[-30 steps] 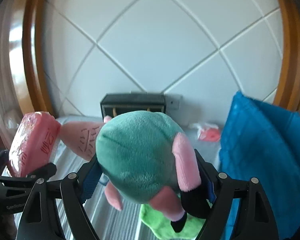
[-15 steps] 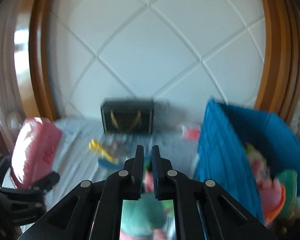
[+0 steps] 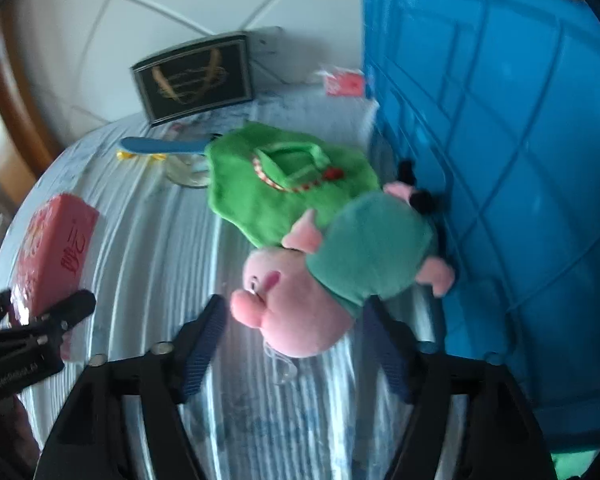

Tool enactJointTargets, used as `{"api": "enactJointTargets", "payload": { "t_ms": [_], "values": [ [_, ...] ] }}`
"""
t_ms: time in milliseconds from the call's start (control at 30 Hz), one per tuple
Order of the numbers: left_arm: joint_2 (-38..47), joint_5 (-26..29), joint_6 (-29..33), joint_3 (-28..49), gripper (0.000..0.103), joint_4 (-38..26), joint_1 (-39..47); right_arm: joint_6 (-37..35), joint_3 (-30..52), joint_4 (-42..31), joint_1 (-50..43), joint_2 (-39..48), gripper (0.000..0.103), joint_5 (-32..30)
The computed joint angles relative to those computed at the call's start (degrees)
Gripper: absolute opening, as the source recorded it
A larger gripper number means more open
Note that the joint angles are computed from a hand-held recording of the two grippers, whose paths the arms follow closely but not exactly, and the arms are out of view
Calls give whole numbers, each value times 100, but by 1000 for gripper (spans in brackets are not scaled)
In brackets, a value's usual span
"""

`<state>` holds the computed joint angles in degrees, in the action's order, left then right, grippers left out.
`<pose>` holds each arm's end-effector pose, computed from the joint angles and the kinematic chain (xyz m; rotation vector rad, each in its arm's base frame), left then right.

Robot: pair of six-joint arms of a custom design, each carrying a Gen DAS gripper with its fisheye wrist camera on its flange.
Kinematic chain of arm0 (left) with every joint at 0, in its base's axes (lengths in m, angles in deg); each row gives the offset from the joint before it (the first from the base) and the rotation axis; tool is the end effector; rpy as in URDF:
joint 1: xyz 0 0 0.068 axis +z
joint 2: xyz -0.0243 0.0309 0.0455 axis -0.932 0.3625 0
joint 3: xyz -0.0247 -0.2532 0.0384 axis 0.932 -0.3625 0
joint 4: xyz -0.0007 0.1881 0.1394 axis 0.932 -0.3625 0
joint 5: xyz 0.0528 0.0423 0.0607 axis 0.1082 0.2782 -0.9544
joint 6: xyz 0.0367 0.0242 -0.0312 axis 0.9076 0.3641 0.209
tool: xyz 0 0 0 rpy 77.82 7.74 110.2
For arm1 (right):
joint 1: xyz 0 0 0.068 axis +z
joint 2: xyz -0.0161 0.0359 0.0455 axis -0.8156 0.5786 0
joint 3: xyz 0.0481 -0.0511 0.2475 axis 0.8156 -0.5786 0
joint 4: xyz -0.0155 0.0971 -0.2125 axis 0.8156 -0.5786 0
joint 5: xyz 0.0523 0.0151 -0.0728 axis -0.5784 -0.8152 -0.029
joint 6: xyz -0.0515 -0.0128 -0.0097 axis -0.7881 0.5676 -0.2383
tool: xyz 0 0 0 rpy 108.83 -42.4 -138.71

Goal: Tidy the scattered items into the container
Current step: 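Lift the tissue pack with the left tool while the right tool lifts the plush pig, then carry both items over the blue crate and open both tools to drop them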

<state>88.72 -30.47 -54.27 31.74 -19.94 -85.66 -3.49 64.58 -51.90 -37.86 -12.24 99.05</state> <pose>0.3035 -0.1020 0.1950 0.8076 2.4660 -0.3535 0.2191 0.0516 0.2768 0.6779 2.4547 -0.1516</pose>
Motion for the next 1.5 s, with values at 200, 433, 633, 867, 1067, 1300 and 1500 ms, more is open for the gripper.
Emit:
{"api": "enactJointTargets", "payload": {
  "t_ms": [200,433,633,867,1067,1300,1500],
  "values": [
    [809,8,-28,198,92,799,-263,636,-819,963,-107,27,86,270],
    [1564,65,-211,196,92,1738,-504,1139,-1851,2471,-545,227,91,448],
    [1897,43,-243,384,92,1792,-490,470,-1964,3420,-952,845,81,383],
    [1285,85,-282,562,92,1166,-370,-394,-1295,2686,-471,474,57,684],
    [623,229,-194,670,92,511,-92,-471,-622,1810,19,233,57,758],
    [-261,484,-265,989,92,-190,56,-524,744,458,807,-70,57,1550],
    [-1150,681,-558,1565,92,-794,-200,-648,2632,-1151,1369,-274,57,2435]
  ]
}}
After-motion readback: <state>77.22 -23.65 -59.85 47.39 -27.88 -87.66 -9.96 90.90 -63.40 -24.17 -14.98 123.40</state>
